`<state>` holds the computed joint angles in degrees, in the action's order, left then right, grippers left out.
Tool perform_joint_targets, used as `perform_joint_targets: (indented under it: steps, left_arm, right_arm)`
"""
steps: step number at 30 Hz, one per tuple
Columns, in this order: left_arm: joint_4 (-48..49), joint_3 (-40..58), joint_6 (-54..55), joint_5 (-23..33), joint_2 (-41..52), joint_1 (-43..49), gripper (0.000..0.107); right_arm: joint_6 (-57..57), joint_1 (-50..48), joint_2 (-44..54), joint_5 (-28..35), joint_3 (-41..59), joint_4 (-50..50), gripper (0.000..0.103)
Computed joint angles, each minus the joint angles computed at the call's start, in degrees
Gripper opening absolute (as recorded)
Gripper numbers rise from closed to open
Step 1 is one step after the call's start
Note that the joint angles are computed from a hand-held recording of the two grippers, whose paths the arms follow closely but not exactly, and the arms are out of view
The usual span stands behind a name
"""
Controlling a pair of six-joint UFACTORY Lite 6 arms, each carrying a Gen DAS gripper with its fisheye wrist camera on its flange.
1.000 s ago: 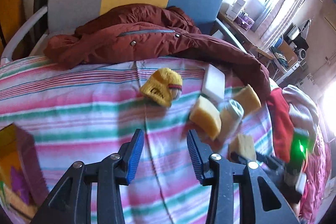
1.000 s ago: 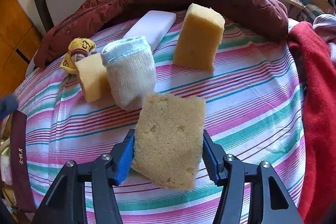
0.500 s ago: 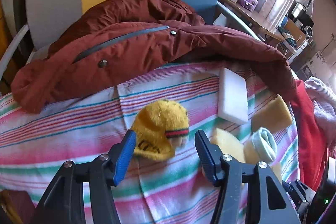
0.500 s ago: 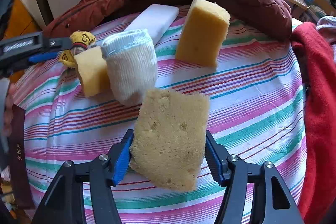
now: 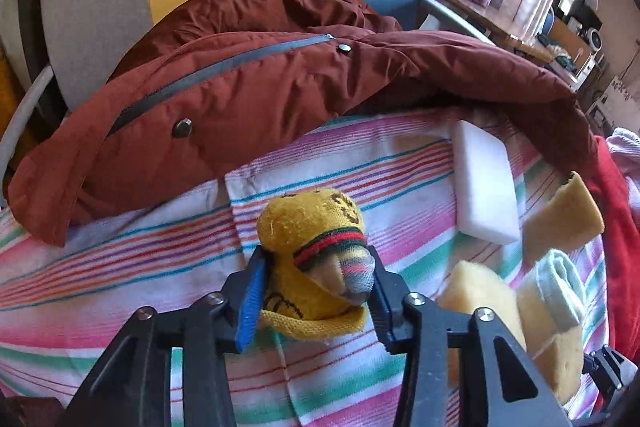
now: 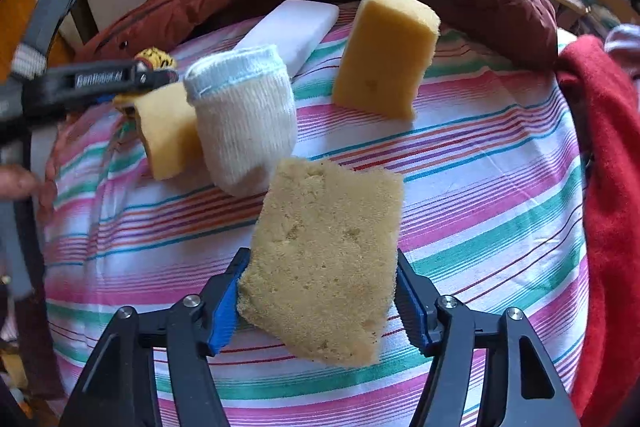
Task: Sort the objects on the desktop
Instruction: 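Grasp the yellow plush toy with the left tool while the right tool holds the tan sponge, then carry the yellow plush toy and tan sponge over the gold tray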
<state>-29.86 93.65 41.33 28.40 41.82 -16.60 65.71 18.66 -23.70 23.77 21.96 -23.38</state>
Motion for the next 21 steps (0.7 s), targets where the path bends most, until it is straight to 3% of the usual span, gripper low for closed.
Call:
perform_joint_targets:
  steps: [4, 6, 8, 11, 21]
  left_arm:
    - [-5.7, -7.7, 6.1, -2.0, -5.3, 1.6, 0.038]
    - [-8.7, -12.0, 8.9, -2.2, -8.5, 2.7, 0.036]
    - [-12.2, -16.5, 12.3, -2.0, -12.1, 3.8, 0.035]
    - [-16.1, -24.0, 15.7, -2.8, -18.2, 3.8, 0.035]
    - [-21.1, -45.7, 22.1, 1.1, -41.6, 9.9, 0.035]
  right_arm:
    - [-7.6, -3.9, -3.3, -2.3, -1.7, 7.8, 0.073]
    - [-6.3, -3.9, -3.6, -2.2, -1.8, 6.3, 0.072]
    - [-3.0, -2.5, -3.3, -1.5, -2.1, 3.1, 0.063]
    - [1.8, 0.1, -2.3, -0.2, -1.3, -2.2, 0.059]
    - [3.1, 2.5, -4.0, 1.5, -0.4, -3.6, 0.058]
